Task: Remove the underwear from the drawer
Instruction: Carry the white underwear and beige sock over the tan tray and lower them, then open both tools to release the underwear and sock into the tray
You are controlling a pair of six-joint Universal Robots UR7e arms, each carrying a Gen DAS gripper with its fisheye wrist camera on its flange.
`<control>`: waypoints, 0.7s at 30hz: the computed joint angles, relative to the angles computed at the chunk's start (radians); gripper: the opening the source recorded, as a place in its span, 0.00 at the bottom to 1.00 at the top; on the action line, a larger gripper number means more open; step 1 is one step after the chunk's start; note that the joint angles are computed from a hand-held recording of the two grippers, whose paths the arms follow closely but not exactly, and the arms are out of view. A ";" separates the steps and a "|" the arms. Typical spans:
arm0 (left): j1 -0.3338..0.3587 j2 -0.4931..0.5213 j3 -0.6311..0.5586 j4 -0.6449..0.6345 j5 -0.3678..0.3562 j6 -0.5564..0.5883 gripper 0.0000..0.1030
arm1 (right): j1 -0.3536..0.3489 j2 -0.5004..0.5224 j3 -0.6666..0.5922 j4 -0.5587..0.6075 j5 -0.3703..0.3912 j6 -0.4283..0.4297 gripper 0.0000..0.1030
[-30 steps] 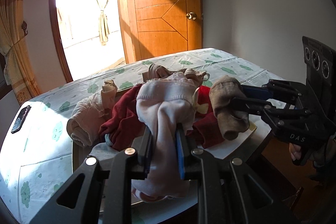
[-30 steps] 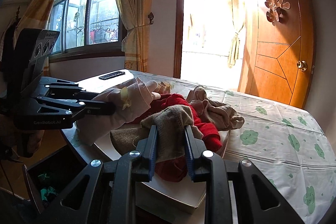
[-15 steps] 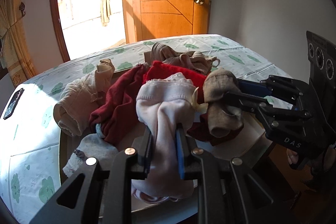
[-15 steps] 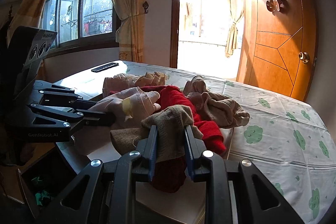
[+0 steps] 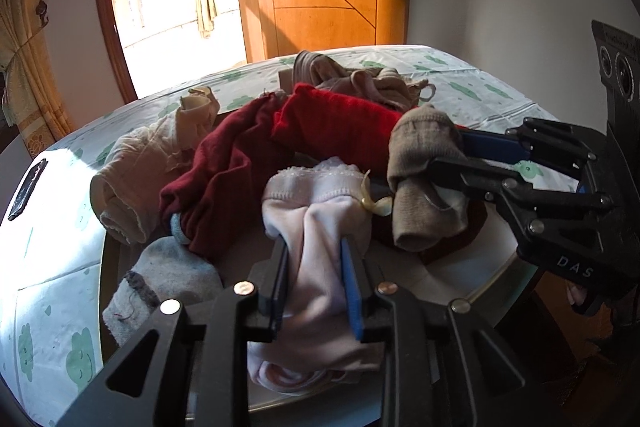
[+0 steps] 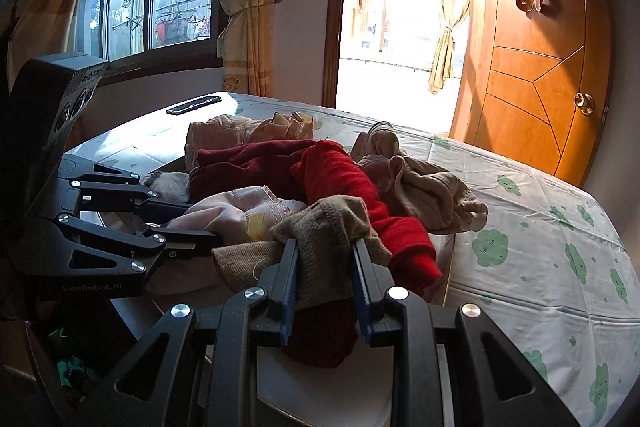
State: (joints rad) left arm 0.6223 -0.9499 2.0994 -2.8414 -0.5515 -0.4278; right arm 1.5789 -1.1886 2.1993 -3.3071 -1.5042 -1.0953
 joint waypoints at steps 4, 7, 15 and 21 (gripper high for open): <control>-0.013 -0.001 0.013 -0.024 0.020 0.009 0.38 | 0.002 0.000 0.007 -0.009 -0.005 -0.009 0.48; -0.027 -0.004 0.025 -0.046 0.033 0.021 0.44 | -0.006 -0.008 0.020 -0.021 0.020 -0.011 0.59; -0.060 -0.003 0.047 -0.070 0.069 0.028 0.56 | -0.017 -0.028 0.042 -0.036 0.051 -0.001 0.65; -0.077 -0.016 0.070 -0.069 0.068 0.007 0.59 | -0.041 -0.065 0.086 -0.048 0.097 -0.001 0.69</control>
